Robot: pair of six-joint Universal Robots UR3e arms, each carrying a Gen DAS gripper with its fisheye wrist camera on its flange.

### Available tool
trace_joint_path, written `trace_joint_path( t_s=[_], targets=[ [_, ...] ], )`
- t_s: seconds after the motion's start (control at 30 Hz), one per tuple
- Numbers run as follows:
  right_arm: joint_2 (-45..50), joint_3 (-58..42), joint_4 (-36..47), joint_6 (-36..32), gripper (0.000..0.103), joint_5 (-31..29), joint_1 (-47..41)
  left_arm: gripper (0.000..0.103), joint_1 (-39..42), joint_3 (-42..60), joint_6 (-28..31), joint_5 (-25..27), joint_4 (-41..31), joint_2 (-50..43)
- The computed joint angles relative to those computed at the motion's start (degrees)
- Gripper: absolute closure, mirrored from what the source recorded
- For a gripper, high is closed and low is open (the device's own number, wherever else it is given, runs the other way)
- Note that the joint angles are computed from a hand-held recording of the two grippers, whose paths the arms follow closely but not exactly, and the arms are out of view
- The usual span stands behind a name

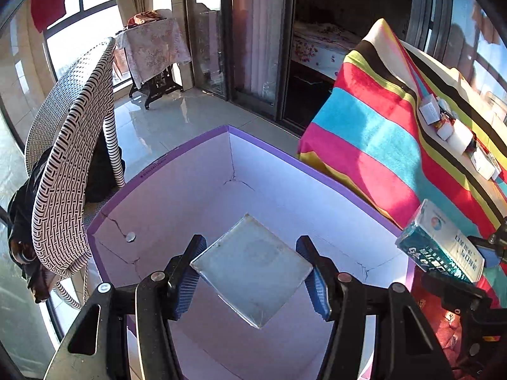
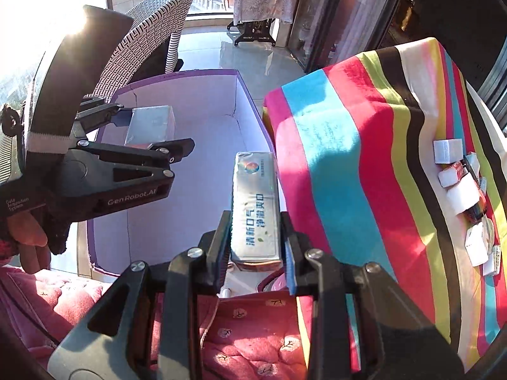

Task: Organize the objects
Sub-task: 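Carry the white pad with the left tool while the right tool carries the teal box, then return to the table and grasp the white medicine box with the right tool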

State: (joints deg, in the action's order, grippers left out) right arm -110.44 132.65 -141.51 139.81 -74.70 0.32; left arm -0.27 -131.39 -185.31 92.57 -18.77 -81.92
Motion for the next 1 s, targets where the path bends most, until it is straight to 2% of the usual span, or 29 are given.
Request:
trace_joint_path(
  t_s=[0.07,0.13,0.2,0.23,0.4,0.5,0.57,0.63,0.77,0.9,1.0],
  targets=[
    [2.41,-1.08,-1.16,1.44,0.069,0.48,1.63,0.040,2.39,-0.87,0.03,-0.36,0.10,1.24],
    [3.88,-1.68,-1.58,3.17,0.050,2.12,2.38,0.023,4.44,-1.24,0.72,-1.11,-1.03,2.54],
    [2.52,0.10,-3.21,4.21,0.036,4.24,0.49,0.019,5.70,-2.10,0.90,-1.41,-0.71,3.80],
    [1.34,0.79,-2.77,4.41,0.032,5.78,-1.19,0.019,5.60,-2.16,0.23,-0.73,-0.37,3.89],
    [-6.74,3.06,5.82,1.25,0.030,11.95,-14.34,0.018,3.29,-0.34,-2.25,-1.77,-0.21,1.71],
    [-11.31,4.07,11.20,-1.58,0.029,14.26,-25.10,0.018,-1.89,2.81,-3.26,-2.01,-1.63,-1.15],
    [-11.66,3.86,13.45,-2.22,0.029,15.21,-32.53,0.018,-5.53,5.47,-3.68,-4.04,-1.68,-3.49],
    [-10.73,3.26,14.96,-3.03,0.027,16.34,-40.41,0.018,-10.21,10.49,-3.27,-5.87,-2.11,-7.80],
    [-3.26,1.41,8.97,-0.59,0.026,14.71,-50.06,0.018,-20.65,28.13,-1.57,-6.73,-5.59,-21.51],
    [11.77,-5.45,-1.74,5.09,0.024,12.83,-53.58,0.018,-27.29,50.09,-1.93,-7.73,-14.01,-35.77],
    [23.64,-15.58,-4.51,9.92,0.024,11.13,-52.55,0.018,-29.93,61.81,-3.71,-7.96,-18.35,-43.42]
  ],
)
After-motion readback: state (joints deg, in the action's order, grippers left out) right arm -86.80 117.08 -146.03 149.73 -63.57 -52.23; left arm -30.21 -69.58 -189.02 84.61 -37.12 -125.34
